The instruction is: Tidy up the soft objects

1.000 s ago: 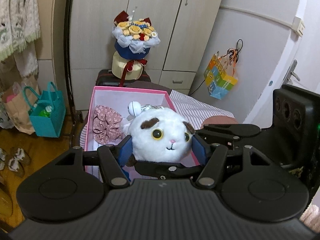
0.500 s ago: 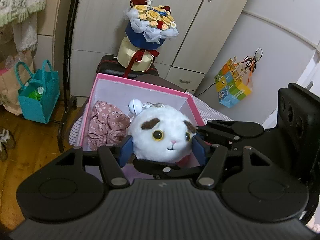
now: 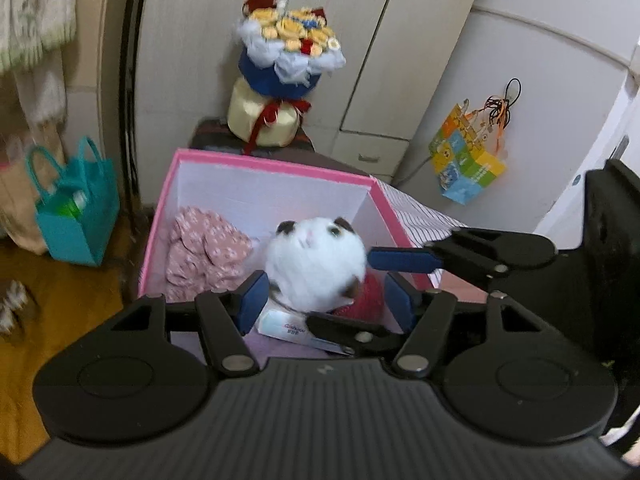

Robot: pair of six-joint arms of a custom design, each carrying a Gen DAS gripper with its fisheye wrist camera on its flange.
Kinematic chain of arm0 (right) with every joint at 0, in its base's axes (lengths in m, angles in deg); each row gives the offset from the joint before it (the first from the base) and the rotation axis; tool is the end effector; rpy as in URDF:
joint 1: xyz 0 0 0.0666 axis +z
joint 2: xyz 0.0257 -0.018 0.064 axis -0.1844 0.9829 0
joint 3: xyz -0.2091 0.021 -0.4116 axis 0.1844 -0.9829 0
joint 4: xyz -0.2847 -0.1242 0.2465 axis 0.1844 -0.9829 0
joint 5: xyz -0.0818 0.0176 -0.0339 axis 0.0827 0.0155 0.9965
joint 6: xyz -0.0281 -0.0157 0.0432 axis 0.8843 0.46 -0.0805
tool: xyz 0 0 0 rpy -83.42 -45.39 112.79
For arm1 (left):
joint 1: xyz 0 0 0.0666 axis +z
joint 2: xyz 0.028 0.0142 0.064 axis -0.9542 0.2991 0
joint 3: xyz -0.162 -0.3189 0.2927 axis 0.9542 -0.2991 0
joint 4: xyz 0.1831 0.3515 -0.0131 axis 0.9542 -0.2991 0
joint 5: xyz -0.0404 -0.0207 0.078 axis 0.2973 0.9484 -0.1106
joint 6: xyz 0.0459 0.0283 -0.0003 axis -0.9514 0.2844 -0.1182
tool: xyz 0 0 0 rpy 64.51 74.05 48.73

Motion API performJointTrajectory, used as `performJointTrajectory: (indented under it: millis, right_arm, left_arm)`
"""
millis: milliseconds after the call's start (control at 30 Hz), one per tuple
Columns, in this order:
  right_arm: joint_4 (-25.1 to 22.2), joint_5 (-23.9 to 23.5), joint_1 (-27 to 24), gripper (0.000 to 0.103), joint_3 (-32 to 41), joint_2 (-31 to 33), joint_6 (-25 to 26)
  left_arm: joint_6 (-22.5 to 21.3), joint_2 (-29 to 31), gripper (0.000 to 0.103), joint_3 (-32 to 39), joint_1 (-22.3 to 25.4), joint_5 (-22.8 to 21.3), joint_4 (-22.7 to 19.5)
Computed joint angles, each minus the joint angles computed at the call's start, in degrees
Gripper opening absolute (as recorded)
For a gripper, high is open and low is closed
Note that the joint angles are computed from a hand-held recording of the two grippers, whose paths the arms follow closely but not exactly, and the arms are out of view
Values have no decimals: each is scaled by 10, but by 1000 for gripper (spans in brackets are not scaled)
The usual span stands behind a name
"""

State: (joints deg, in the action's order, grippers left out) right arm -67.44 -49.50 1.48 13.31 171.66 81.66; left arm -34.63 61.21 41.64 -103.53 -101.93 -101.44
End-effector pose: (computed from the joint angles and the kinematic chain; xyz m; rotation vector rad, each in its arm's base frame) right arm 0.5826 0.1442 0.3692 -1.1636 2.0181 0.4946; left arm 0.4836 -0.2771 0.3721 -0.2472 2.1829 -0.2811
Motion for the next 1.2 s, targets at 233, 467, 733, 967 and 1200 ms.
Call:
performJointTrajectory:
  millis: [233, 467, 733, 967, 1200]
  right_arm:
    - [69, -80, -39, 74, -75, -49, -21]
    - [124, -122, -77, 74, -141, -93, -39]
    - [169, -133, -118, 74, -188, -137, -79]
    - [190, -136, -160, 77, -224, -176, -101]
    - [211, -147, -203, 81, -255, -209, -107]
  left_arm:
    - [-15, -33, 66, -38, -52, -103, 38]
    - [4, -56, 66, -61, -101, -169, 40]
    - [-2, -65, 67, -62, -156, -241, 34]
    - [10, -70, 71, -64, -198, -282, 34]
    - [24, -54, 80, -42, -224, -309, 9]
